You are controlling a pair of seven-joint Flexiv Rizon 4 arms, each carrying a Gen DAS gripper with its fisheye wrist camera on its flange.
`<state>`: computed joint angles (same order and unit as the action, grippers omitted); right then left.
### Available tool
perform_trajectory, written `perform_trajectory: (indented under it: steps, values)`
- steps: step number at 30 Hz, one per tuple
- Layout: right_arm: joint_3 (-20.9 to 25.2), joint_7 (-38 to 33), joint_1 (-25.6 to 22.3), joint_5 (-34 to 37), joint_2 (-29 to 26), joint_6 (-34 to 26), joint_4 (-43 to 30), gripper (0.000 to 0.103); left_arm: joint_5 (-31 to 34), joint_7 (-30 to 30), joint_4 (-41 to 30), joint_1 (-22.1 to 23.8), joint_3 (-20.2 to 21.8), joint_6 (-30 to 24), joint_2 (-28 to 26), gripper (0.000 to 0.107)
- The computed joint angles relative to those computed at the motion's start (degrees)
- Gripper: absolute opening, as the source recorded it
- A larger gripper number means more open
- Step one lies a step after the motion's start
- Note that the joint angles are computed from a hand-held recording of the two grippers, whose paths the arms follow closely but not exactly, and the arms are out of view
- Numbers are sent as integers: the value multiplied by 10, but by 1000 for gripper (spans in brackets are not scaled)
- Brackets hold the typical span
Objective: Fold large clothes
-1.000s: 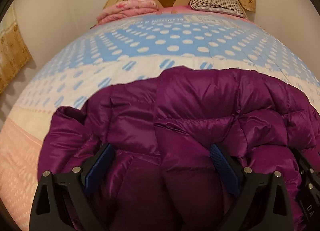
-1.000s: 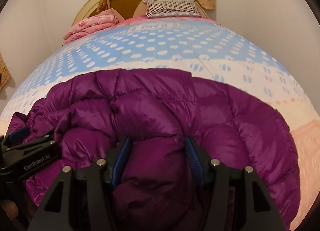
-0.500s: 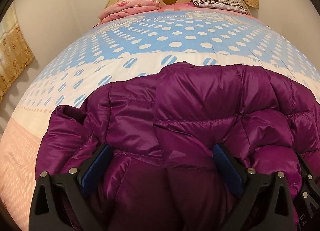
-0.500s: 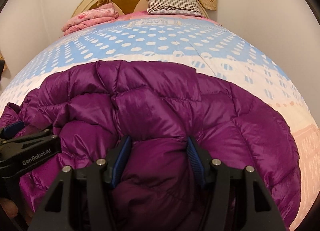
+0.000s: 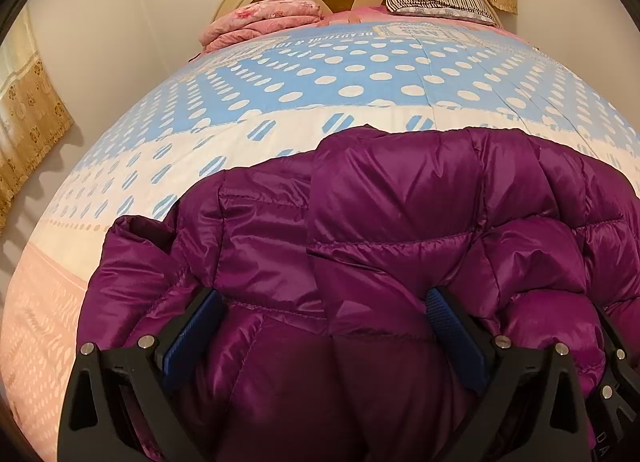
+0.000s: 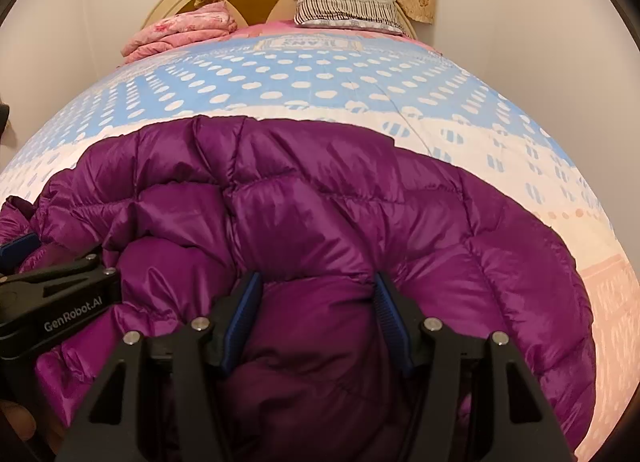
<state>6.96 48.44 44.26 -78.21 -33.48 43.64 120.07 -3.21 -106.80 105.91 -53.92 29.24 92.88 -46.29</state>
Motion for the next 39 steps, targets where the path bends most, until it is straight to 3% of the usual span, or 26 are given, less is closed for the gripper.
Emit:
perform_trajectory:
  steps: [15, 21, 23, 24, 26, 28, 32, 35, 39]
  values:
    - [1, -19, 5, 17, -1, -8, -3, 62, 14, -22, -10, -25, 32, -13, -9, 102]
    - [3, -43, 8, 39, -4, -17, -10, 62, 27, -44, -24, -53, 66, -29, -22, 102]
    - [1, -44, 7, 40, -3, -12, -9, 63, 36, -39, -27, -38, 50, -37, -12, 102]
    - [-1, -39, 1, 32, 1, 1, -4, 64, 41, -17, -23, -14, 24, -37, 2, 102]
    - [-3, -26, -19, -1, 16, 48, 14, 66, 64, -15, -13, -1, 17, -49, 29, 102]
    - [-2, 29, -30, -46, 49, 73, 44, 66, 87, -25, 24, 12, 11, 3, 65, 102]
    - [32, 74, -30, -61, 104, 38, 90, 78, 118, 17, 127, 19, 18, 104, 140, 102]
    - [70, 79, -16, -28, 133, 11, 125, 80, 124, 42, 214, -26, 79, 176, 165, 102]
    - [107, 105, 25, 32, 142, -27, 150, 81, 154, 71, 325, 6, 85, 262, 188, 102]
